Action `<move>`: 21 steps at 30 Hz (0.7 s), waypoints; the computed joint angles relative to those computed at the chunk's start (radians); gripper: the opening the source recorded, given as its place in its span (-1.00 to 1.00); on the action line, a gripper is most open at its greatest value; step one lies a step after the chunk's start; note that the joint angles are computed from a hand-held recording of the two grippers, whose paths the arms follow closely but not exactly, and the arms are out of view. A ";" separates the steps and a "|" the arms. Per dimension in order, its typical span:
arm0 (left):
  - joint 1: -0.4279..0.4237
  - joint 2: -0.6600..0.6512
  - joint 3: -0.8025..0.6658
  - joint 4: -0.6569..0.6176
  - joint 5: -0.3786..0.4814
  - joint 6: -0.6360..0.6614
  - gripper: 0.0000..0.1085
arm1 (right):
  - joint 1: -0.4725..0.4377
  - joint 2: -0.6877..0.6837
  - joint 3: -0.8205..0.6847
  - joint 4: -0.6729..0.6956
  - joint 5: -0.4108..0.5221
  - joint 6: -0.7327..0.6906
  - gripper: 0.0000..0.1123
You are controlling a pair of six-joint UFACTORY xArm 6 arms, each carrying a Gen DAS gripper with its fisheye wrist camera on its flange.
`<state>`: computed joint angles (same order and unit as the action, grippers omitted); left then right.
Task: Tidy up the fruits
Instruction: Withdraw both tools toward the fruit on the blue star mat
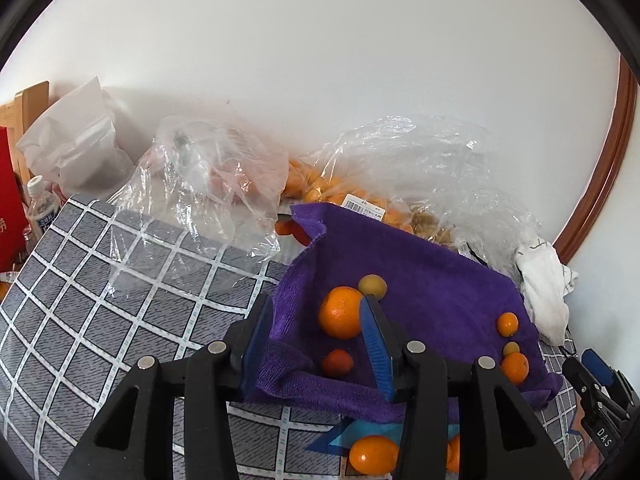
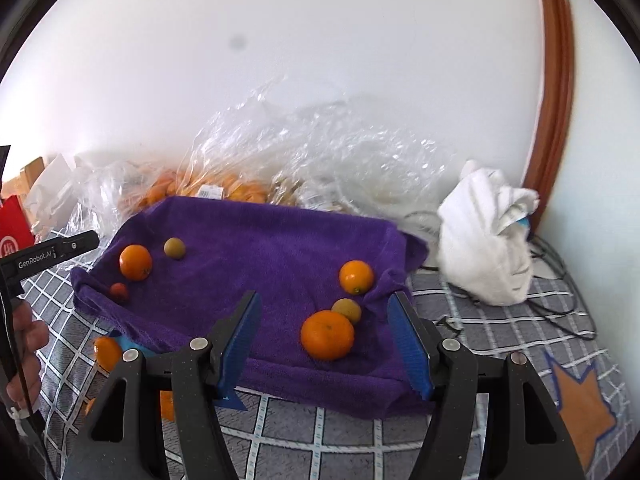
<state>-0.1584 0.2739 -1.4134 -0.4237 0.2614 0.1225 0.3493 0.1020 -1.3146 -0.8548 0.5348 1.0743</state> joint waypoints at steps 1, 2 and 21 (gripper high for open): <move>0.008 -0.014 0.016 0.028 0.006 -0.022 -0.21 | 0.002 -0.013 0.010 0.024 -0.002 -0.014 0.15; 0.014 -0.032 0.039 0.035 0.007 -0.023 -0.21 | 0.004 -0.026 0.022 0.041 -0.003 -0.013 0.15; 0.103 -0.170 0.241 -0.360 0.161 0.392 -0.21 | 0.134 0.086 -0.013 0.433 -0.037 -0.343 0.00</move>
